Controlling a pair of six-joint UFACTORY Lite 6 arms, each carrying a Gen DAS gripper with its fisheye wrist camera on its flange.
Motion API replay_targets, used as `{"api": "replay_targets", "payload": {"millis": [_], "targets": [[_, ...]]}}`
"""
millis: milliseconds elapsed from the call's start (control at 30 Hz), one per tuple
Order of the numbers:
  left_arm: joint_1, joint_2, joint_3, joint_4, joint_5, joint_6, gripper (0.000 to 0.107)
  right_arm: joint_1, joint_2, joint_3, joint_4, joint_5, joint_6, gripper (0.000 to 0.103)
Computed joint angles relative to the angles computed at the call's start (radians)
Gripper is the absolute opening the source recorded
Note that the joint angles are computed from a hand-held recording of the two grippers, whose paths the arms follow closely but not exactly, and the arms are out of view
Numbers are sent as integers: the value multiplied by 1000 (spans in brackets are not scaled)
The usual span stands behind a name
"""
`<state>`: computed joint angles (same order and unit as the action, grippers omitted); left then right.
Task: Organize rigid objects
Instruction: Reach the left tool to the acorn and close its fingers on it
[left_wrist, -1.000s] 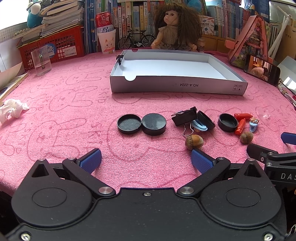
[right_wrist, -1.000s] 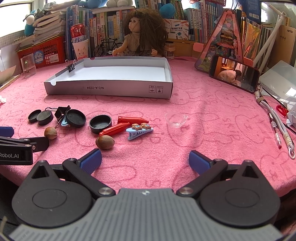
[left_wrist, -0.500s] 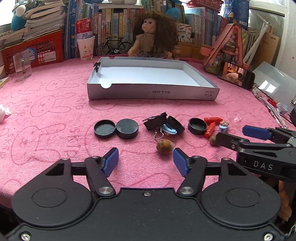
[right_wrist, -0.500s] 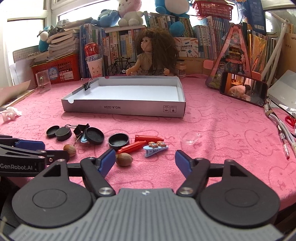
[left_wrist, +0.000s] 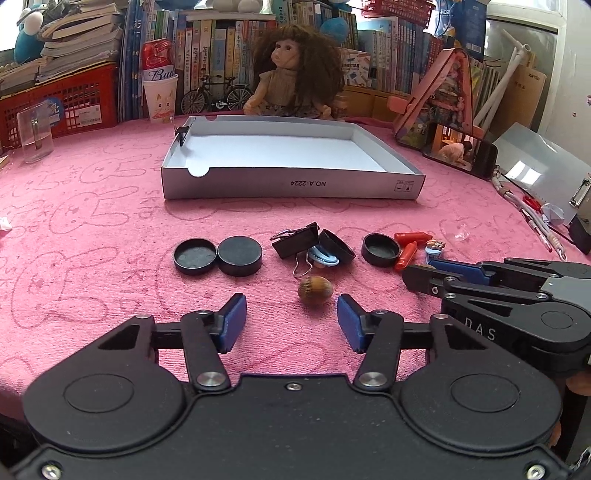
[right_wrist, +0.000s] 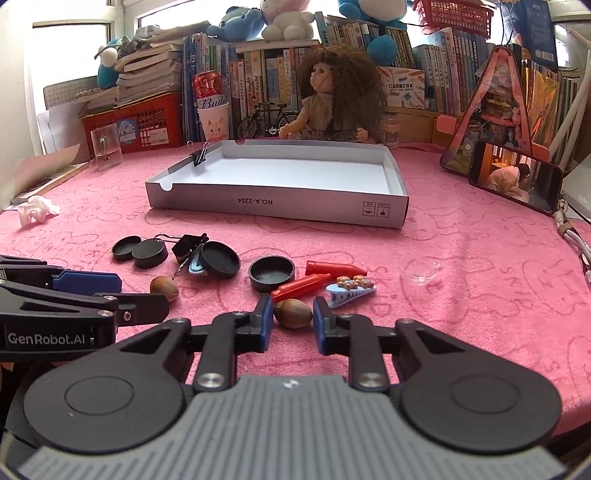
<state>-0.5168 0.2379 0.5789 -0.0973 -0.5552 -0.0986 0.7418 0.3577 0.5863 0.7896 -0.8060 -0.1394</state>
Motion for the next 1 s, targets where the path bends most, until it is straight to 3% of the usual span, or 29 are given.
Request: {"api": "replay_targets", "payload": {"millis": [233, 567, 1000], "targets": [[-10, 19, 15, 52, -14, -20, 41, 11, -22, -22, 19, -26, -3, 28], [-40, 81, 87, -10, -16, 24, 22, 14, -31, -31, 36, -35, -5, 28], [-26, 32, 82, -16, -18, 39, 21, -13, -48, -20, 60, -37, -39, 28]]}}
